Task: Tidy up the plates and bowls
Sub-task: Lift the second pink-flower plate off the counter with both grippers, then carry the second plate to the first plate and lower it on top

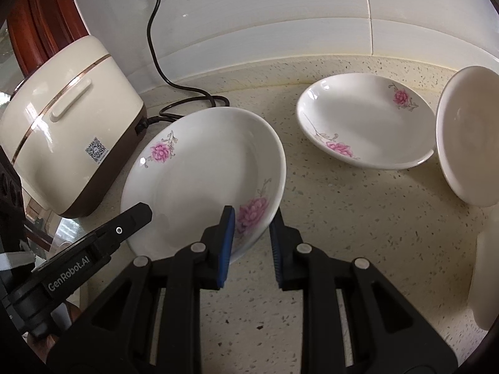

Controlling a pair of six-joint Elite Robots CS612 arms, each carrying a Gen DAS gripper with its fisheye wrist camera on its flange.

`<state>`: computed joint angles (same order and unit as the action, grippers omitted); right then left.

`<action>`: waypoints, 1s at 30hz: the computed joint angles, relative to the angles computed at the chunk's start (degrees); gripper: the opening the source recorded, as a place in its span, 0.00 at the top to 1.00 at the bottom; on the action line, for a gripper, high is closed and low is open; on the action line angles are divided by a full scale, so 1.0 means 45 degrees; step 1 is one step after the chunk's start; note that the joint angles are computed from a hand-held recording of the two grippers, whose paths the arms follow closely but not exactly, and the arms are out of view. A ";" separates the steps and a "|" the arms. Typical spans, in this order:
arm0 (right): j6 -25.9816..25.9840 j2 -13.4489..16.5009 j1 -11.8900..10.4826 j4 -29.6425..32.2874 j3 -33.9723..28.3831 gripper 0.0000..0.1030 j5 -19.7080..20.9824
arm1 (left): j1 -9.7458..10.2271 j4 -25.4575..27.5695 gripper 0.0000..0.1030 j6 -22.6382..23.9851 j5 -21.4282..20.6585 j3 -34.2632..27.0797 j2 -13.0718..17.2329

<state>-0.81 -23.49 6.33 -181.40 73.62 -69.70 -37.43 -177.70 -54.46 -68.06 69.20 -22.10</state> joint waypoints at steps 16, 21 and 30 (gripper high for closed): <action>-0.0857 -0.0461 0.0153 -0.0288 0.0753 0.75 0.0713 | -0.0211 -0.0555 0.84 -0.1164 0.0781 0.1741 -0.0893; -0.1161 -0.0591 0.0197 -0.0166 0.0962 0.75 0.1086 | -0.0310 -0.0648 0.84 -0.1610 0.1091 0.2241 -0.1119; -0.1966 -0.0867 0.0287 0.0006 0.1375 0.75 0.1651 | -0.0518 -0.0675 0.84 -0.2336 0.1771 0.3124 -0.1577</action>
